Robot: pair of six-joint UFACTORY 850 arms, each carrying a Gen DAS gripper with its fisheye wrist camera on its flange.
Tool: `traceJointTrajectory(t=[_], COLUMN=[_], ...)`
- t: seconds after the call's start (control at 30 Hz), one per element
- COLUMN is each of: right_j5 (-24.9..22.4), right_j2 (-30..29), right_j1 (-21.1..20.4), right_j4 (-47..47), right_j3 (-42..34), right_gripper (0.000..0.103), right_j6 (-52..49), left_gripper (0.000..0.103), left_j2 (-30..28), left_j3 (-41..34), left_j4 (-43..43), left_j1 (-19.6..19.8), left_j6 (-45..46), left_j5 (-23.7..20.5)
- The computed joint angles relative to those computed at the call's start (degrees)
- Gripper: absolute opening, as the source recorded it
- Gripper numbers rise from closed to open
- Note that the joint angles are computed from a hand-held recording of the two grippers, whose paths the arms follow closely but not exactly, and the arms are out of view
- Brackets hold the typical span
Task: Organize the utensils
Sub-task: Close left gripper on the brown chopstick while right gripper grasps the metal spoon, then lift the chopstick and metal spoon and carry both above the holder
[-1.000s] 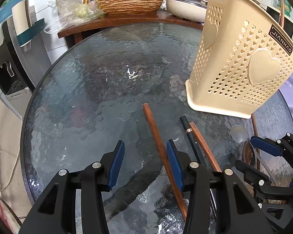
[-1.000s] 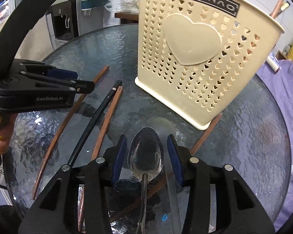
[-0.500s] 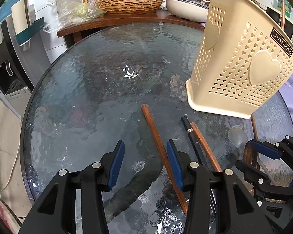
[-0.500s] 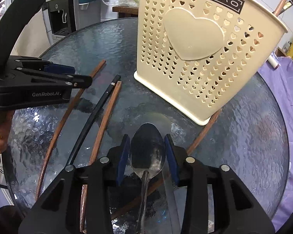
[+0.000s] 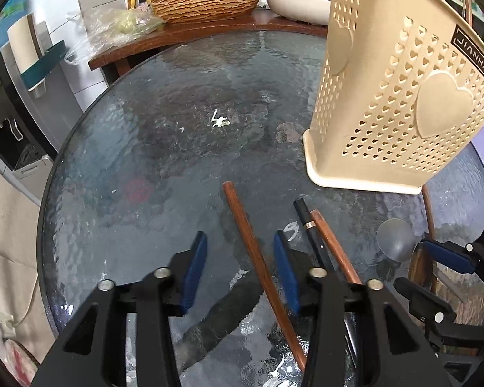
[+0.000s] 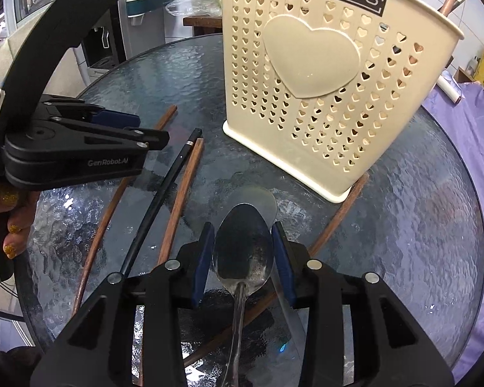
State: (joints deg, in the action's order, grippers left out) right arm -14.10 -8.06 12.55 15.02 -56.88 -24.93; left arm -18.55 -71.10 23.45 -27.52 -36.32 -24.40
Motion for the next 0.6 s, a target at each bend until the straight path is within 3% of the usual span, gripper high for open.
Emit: traceJointTrajectory(t=[0.07,0.13,0.47,0.6], right_j5=[0.0,0.2,1.0,0.8], right_j2=[0.4,0.9,3.4,5.0], right_j1=[0.0,-0.2,-1.7,-3.2], right_j4=[0.2,1.6,10.9,23.5], right_j3=[0.3,0.8,2.5,3.5], right_gripper=[0.037,0.037,0.037,0.037], right_j6=[0.2,-0.9,-8.1,-19.5], left_gripper=[0.017,0.012,0.006,0.006], left_j2=[0.0,-0.1,0.9,1.9], left_j3=[-0.1,-0.2,1.2,2.1], left_j4=[0.3,0.9,2.7,0.9], left_j1=[0.0,-0.2,-0.7,-0.2], left_j6=[0.0,-0.4,-4.5,-4.2], left_j5=[-0.3,-0.6,1.0,2.9])
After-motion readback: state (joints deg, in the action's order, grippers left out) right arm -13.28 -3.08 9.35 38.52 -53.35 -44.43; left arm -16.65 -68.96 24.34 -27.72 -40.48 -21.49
